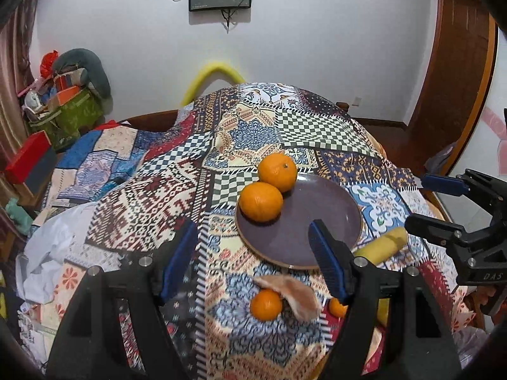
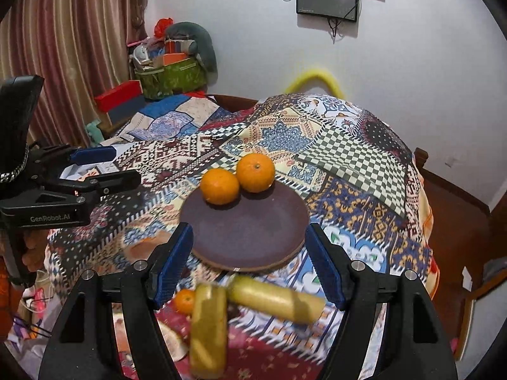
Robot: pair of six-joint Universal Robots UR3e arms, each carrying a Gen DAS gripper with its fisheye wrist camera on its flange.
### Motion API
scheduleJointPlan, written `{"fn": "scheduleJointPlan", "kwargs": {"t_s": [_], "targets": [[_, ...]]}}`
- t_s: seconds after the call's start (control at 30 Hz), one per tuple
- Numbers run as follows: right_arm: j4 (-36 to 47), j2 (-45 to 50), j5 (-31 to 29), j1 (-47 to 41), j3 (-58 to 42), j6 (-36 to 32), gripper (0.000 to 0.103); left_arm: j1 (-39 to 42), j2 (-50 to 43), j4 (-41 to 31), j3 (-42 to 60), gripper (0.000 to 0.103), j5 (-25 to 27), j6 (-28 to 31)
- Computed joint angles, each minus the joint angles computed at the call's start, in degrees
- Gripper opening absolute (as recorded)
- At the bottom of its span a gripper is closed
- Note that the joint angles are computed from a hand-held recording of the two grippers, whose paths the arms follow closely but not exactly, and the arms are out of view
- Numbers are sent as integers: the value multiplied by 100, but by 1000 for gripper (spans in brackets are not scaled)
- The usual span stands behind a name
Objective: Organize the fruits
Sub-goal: 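Withdraw both tools from the plate, then grasp the pink pomelo segment with the left tool while the right tool grasps the yellow cylinder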
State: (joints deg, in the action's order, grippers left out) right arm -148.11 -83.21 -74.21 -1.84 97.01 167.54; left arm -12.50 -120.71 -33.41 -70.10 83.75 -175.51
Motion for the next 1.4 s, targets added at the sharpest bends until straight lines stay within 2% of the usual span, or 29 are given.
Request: {"fn": "scheduleJointPlan", "kwargs": {"t_s": [0.13, 0.33, 0.57, 0.97, 1.1, 1.23, 1.4], "targets": [[-225, -323, 18, -5, 619, 194, 73, 34, 494, 330, -826, 80, -76, -38], [-379, -722, 41, -135, 1463, 405, 73, 32, 1010, 556, -1765, 80, -123, -110], [-750, -1197, -55, -138, 2320, 653, 73, -74, 1160, 797, -2501, 81, -45, -128], [-1124, -1314, -55, -6, 2988, 941, 73, -610, 983, 729, -2999, 81, 145, -241], [-1195, -1363, -80, -57, 3095, 910, 73, -690, 931, 863, -3111, 86, 82, -254], [-1175, -1361, 4, -189, 3177, 882, 73, -617, 944, 810, -3200, 86, -264, -315], [-1194, -1100, -67, -102, 3049, 805, 73, -802, 879, 882, -3196, 89, -108, -211]]}}
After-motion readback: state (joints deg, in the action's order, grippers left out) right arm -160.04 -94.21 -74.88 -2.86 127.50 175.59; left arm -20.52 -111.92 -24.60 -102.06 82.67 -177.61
